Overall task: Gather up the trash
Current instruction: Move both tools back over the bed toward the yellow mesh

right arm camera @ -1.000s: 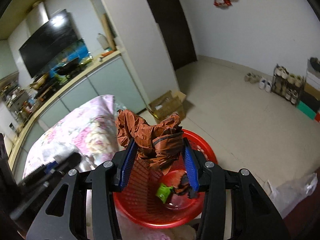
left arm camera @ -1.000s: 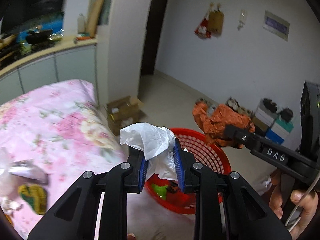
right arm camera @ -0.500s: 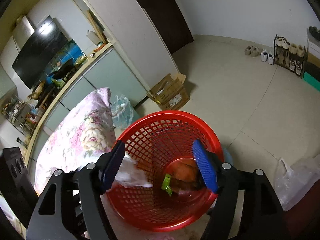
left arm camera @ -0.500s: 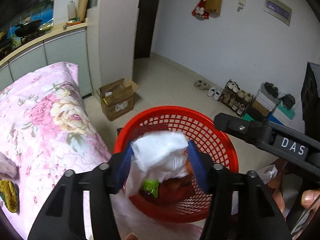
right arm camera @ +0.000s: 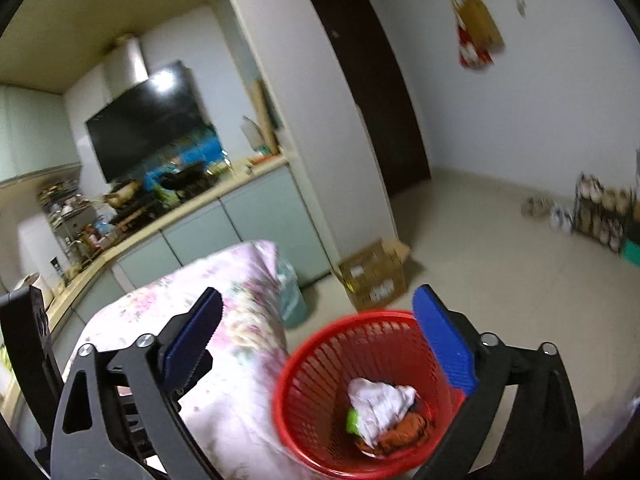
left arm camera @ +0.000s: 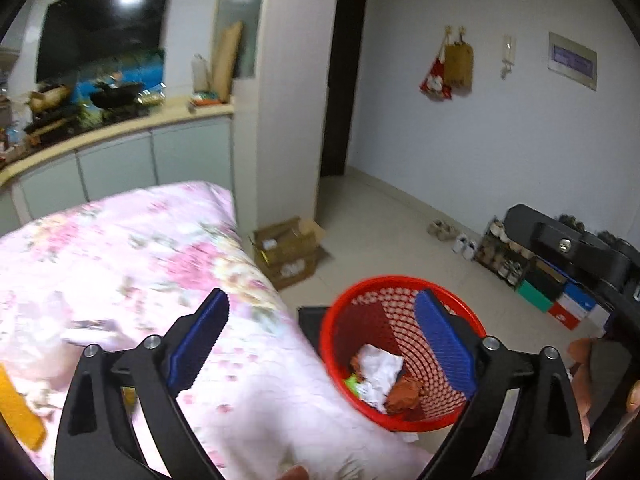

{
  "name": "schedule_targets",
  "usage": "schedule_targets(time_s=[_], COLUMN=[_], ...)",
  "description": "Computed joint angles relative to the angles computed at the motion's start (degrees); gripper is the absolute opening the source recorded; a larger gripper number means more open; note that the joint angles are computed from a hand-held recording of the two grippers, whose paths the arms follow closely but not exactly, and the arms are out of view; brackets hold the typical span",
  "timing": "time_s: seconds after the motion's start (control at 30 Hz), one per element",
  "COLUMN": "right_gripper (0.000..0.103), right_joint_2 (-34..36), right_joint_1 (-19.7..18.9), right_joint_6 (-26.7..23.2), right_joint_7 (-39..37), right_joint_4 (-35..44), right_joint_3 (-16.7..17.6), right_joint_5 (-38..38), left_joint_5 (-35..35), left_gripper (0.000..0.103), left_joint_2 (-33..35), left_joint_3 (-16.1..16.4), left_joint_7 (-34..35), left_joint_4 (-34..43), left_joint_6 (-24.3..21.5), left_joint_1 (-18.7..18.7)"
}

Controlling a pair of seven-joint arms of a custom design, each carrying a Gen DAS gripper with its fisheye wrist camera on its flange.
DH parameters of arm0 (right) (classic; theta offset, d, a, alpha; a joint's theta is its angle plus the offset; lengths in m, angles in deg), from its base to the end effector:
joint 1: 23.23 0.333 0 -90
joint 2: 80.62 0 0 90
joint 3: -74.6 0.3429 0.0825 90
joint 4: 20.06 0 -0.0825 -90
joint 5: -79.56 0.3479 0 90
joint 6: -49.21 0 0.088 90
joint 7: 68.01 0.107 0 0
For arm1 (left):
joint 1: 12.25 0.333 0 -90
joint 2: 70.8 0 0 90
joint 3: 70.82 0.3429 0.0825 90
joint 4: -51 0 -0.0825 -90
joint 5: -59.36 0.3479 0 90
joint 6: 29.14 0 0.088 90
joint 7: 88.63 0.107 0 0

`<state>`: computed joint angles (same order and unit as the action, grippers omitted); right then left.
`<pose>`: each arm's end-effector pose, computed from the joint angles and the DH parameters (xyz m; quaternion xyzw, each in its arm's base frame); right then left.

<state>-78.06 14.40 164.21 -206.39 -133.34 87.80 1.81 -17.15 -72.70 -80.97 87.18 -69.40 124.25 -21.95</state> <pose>0.3966 0.3909 0.5286 -0.3309 0.7573 -0.3924 0.4038 0.5162 -0.1557 0.5267 -0.3381 0.8040 -0.4681 0.1422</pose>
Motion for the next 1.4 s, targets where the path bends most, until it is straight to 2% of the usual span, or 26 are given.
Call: schedule_targets(time_s=[0.23, 0.3, 0.4, 0.47, 0.6, 0.7, 0.93, 1.0, 1.07, 1.17, 1.4], right_gripper=[0.096, 0.096, 0.096, 0.096, 0.096, 0.096, 0.096, 0.096, 0.096, 0.096, 0.096], right_joint_2=[2.1, 2.3, 3.5, 3.8, 5.7, 6.5, 8.3, 9.0, 9.7, 10.9, 13.3], right_joint_1=[3.0, 3.5, 2.8, 3.2, 4.0, 4.0, 4.8, 5.0, 5.0, 5.3, 5.8], right_joint_6=[-6.5, -6.5, -2.6, -1.3, 0.7, 5.2, 10.3, 11.4, 13.1, 14.7, 20.6], right_joint_7=[-0.6, -1.0, -7.5, -6.3, -9.6, -10.9, -13.0, -13.8, -14.5, -15.6, -18.4], right_joint_4=[3.1, 3.4, 6.5, 6.4, 9.0, 10.1, 12.3, 13.0, 13.7, 14.7, 16.8], right_joint_3=[0.9, 0.7, 0.0, -0.4, -0.9, -1.6, -2.8, -3.2, -3.5, -4.1, -5.6], right_joint_5=[-7.0, -7.7, -1.8, -3.6, -3.9, -3.8, -2.2, -1.5, -0.8, 0.3, 3.1], left_joint_5=[-11.8, -13.2, -14.3, -12.2, -6.9, -5.6, 2.5, 5.3, 7.2, 9.6, 16.3], left_gripper=[0.096, 0.096, 0.096, 0.096, 0.096, 0.096, 0.096, 0.096, 0.096, 0.096, 0.095], left_joint_2=[-4.1, -4.8, -5.2, -5.1, -4.9, -5.0, -0.3, 1.4, 2.7, 3.3, 5.7], left_joint_3=[2.8, 3.4, 4.2, 4.7, 6.3, 7.6, 10.5, 11.0, 11.7, 11.6, 9.9], left_joint_7=[10.0, 11.4, 12.7, 10.4, 4.8, 3.9, -6.0, -10.5, -14.1, -15.4, -18.7], left_joint_4=[-1.9, -2.5, -2.9, -3.0, -2.9, -2.6, 3.0, 4.6, 5.9, 5.5, 2.6], left_joint_6=[-0.8, -1.1, -1.3, -1.0, -0.9, -0.5, 1.6, 0.8, -1.9, -4.2, -4.5], left_joint_1=[2.0, 2.7, 3.9, 5.0, 7.6, 9.4, 15.4, 17.6, 20.0, 22.3, 23.5])
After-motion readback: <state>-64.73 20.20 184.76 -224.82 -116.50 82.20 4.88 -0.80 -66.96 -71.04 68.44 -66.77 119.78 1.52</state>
